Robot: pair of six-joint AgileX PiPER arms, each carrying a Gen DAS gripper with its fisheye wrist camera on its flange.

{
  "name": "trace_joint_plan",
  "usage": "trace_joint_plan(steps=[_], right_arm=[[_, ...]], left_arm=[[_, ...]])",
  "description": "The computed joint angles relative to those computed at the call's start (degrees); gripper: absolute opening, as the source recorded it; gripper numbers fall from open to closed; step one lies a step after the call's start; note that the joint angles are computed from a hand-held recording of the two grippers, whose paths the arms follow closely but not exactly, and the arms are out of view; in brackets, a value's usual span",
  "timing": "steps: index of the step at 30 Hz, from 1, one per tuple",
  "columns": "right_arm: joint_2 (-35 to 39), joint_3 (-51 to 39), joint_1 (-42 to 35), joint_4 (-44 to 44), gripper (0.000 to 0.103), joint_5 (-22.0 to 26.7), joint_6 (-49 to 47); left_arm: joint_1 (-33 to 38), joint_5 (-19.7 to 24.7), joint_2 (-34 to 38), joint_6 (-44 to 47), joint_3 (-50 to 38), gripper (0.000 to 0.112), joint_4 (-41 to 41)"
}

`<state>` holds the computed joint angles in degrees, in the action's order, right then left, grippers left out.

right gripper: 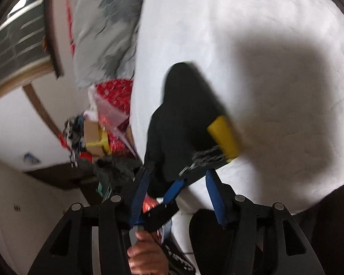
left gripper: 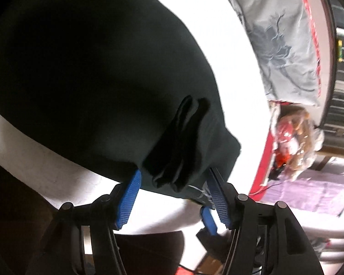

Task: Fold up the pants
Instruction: 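Lower the hanging black pants onto the bed with both tools, folding them over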

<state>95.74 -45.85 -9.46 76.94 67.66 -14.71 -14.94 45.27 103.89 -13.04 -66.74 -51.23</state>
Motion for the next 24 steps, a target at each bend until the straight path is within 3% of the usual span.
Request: trace_joint_plan(steps=[1, 3, 4, 6, 9, 11, 14, 18, 21, 24], right_arm=[[0.8, 0.3, 0.3, 1.3, 0.054, -0.8, -0.5], [2.1, 1.2, 0.9, 3.4, 0.051, -3.7, -0.5], [3.1, 1.0, 1.4, 3.5, 0.033, -4.6, -0.2], [3.0, 1.1, 1.2, 2.3, 0.009, -6.6, 1.3], [0.2, 1.8, -0.2, -1.1, 0.008, -10.2, 0.5], [3.0, 3.9, -0.6, -0.1, 0.005, -10.2, -0.5], [3.4, 3.3, -0.7, 0.8, 0.010, -9.3, -2.2], [2.0, 0.1, -2.9, -3.9, 0.042, -3.3, 1.0], [-3.5, -2.0, -5.2, -7.7, 0.043, -1.5, 2.1], [-4.8, -6.3, -3.4, -8.5, 0.044, -3.5, -0.6]], left_arm=[[-0.6, 0.0, 0.3, -2.1, -1.0, 0.057, 2.4], [-2.2, 1.6, 1.6, -7.2, -5.2, 0.043, 8.3], [-2.6, 2.9, 2.3, -8.4, -7.2, 0.023, 10.3], [-3.6, 3.6, 2.0, -8.9, -8.0, 0.020, 12.7], [-7.5, 4.7, 4.7, -14.9, -12.6, 0.019, 21.5], [-8.4, 4.6, 4.4, -16.7, -13.3, 0.019, 23.6], [-7.5, 5.4, 3.2, -13.6, -12.9, 0.021, 21.7], [-4.7, 4.4, -2.5, -9.1, -6.6, 0.027, 18.8], [-3.4, 2.4, -6.3, -8.8, -3.3, 0.032, 17.1], [-4.2, 3.0, -6.3, -6.9, -6.3, 0.032, 15.4]])
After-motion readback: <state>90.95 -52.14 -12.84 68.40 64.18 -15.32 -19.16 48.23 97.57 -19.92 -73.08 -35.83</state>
